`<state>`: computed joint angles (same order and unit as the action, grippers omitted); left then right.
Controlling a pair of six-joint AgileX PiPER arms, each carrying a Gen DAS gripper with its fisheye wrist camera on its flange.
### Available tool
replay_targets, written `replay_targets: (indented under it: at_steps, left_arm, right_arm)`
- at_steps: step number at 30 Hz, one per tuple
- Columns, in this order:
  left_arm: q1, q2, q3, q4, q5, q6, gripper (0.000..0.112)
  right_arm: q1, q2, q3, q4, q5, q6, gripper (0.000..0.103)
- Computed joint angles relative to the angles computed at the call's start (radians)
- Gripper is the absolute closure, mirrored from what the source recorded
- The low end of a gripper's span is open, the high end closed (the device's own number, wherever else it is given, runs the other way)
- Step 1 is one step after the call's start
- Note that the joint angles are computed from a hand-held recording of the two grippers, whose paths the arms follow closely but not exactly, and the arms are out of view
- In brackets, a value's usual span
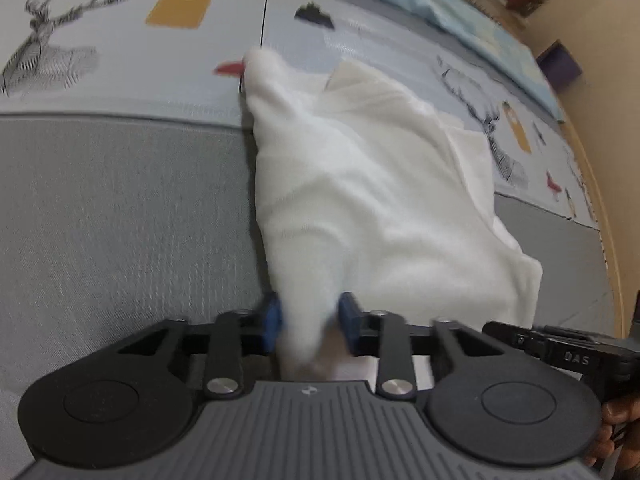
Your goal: Fold small clothes
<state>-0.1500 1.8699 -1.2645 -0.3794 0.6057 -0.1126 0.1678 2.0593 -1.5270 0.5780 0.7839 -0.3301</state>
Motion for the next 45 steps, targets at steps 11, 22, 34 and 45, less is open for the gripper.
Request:
replay_targets:
  at_steps: [11,22,34,45]
  left_arm:
    - [-0.051,-0.041,0.013,0.208,0.041,-0.133,0.074]
    - [-0.126,-0.096,0.061,0.442,0.174,-0.322,0.053]
    - [-0.708,-0.535,0.279,1.258,0.456,-1.19,0.018]
    - [-0.957,-0.472,0.248,1.139,0.61,-1.485,0.018]
  right_arm:
    - [-0.028,0.009,-0.016,0.085,0.078,-0.03,0.089]
    - [-0.018,-0.009,-0.013,-0.06,0.097,0.102,0.086]
    - [0.063,-0.581,0.438,-0.38,-0.354,0.328,0.028]
    - [0.438,-0.946,0.829,-1.259,-0.426,1.09,0.014]
